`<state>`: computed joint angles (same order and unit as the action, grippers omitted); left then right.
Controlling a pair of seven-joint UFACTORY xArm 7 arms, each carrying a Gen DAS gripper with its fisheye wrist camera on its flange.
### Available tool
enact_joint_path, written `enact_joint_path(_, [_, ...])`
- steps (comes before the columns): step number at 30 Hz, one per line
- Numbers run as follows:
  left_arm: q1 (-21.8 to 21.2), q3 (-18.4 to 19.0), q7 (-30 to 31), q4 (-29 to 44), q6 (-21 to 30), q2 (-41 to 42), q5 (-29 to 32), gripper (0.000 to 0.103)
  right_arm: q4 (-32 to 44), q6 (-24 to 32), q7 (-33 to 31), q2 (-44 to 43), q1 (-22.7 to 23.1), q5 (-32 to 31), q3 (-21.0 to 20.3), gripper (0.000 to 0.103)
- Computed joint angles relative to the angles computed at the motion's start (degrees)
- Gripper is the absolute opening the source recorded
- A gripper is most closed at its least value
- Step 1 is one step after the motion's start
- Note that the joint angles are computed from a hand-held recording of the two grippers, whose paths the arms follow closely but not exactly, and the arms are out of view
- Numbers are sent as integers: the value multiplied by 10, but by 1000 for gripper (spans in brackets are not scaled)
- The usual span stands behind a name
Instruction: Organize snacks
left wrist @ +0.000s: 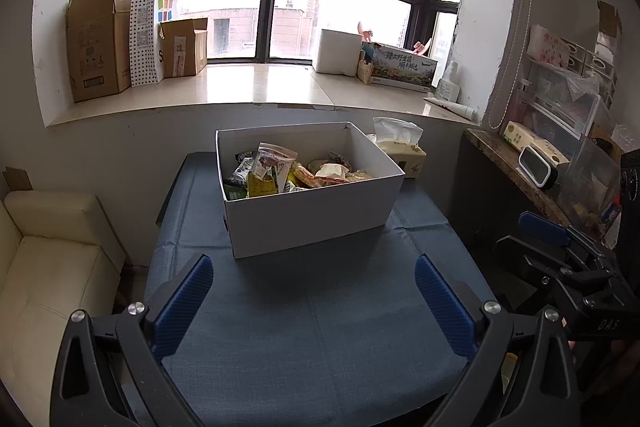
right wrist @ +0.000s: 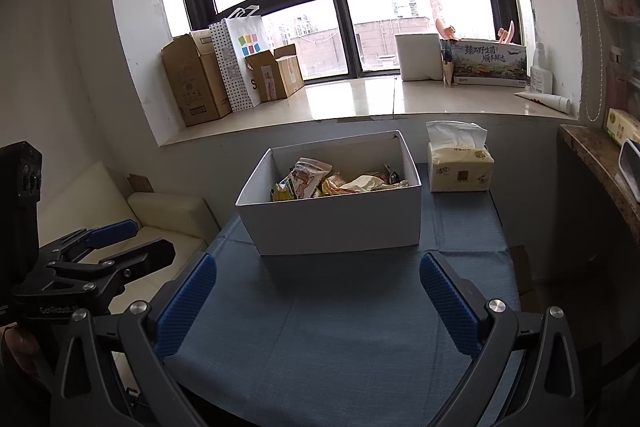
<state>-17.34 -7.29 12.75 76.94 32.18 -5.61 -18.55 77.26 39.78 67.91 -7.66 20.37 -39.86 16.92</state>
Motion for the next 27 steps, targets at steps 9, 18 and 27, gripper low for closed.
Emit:
enact_joint_path(9, [0, 1, -1, -1, -1, 0, -2, 103, 1, 3, 0, 1, 1, 1, 1, 103])
enact_joint_path(18, [0, 1, -1, -3, -2, -2, -2, 103, 2, 5, -1, 2, 3, 4, 0, 103])
enact_joint_path(27, [0, 0, -3, -8, -10, -5, 4, 103, -1, 3, -4, 0, 3, 6, -1, 103])
